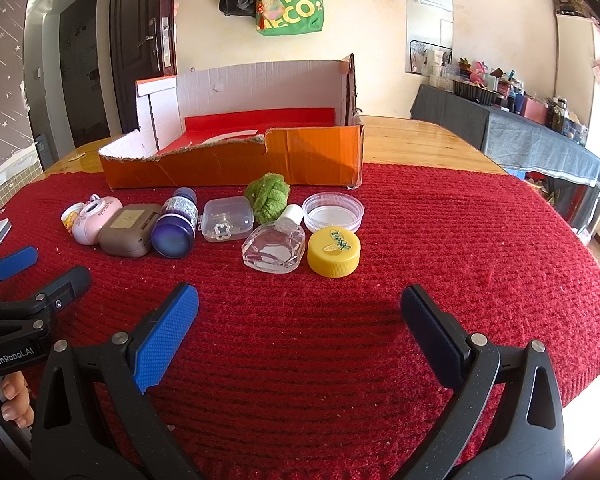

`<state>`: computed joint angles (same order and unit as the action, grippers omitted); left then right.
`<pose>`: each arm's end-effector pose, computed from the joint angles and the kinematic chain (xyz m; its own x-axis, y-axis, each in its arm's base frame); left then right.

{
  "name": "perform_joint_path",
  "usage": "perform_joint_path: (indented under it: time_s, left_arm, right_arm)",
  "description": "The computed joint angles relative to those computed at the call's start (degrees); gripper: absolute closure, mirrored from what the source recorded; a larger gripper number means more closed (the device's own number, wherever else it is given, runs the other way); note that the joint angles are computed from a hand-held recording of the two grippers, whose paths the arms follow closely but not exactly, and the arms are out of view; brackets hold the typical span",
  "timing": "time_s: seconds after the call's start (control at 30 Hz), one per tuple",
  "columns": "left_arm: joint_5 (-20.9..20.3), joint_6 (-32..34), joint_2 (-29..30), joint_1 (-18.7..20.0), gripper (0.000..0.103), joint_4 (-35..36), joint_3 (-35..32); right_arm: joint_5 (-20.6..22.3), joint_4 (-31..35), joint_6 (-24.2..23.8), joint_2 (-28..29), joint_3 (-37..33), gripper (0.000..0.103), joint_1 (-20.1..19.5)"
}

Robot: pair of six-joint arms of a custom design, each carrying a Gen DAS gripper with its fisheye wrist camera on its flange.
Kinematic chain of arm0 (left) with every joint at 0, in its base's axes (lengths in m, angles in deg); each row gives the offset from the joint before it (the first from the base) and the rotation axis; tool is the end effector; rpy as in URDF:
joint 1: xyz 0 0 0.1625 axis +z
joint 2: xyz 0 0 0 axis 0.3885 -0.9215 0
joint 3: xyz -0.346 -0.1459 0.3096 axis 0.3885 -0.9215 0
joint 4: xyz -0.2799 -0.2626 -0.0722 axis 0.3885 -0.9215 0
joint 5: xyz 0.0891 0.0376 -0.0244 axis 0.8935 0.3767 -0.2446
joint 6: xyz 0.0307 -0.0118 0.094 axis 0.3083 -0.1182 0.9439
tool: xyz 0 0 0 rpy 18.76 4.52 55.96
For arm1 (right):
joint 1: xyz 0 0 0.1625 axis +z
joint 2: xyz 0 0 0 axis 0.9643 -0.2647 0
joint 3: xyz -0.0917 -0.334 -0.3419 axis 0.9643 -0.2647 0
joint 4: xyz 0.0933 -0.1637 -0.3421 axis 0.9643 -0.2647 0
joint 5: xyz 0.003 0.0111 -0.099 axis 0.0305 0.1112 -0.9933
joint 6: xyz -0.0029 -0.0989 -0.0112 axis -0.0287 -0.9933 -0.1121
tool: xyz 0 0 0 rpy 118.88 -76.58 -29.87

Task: Organize objects
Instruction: 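Move the left tool toward the white cap while the right tool approaches the clear lid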

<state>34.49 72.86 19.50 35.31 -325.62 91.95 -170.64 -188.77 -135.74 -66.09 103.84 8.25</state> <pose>-0.0219 -0.4276 0.0504 -0.7243 0.0542 -0.6874 0.5859 0.5738 -0.5722 0.0647 -0.4994 0.0118 -0.5661 -0.4017 0.7198 -0.8058 0.4537 -0.3805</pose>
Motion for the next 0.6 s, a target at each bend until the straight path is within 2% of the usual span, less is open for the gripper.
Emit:
perform_joint_path:
  time_s: [0.1, 0.3, 0.43, 0.6]
  left_arm:
    - [-1.00, -1.28, -3.39, 0.23, 0.000, 2.85, 0.81]
    - [-4.08, -4.31, -12.56, 3.62, 0.000, 15.07, -0.33]
    - [-2.81, -3.08, -16.13, 5.55, 0.000, 21.47, -2.36]
    - [-3.29, -0.32, -19.24, 7.42, 0.000, 28.19, -3.47]
  right_arm:
    - [1.35, -1.36, -0.98, -0.79, 0.70, 0.000, 0.48]
    - [0.26, 2.05, 0.05, -3.44, -1.16, 0.000, 2.46]
    - [-1.83, 8.03, 1.33, -5.36, -3.51, 0.000, 3.52]
    - [-5.76, 14.32, 2.49, -7.03, -7.11, 0.000, 4.74]
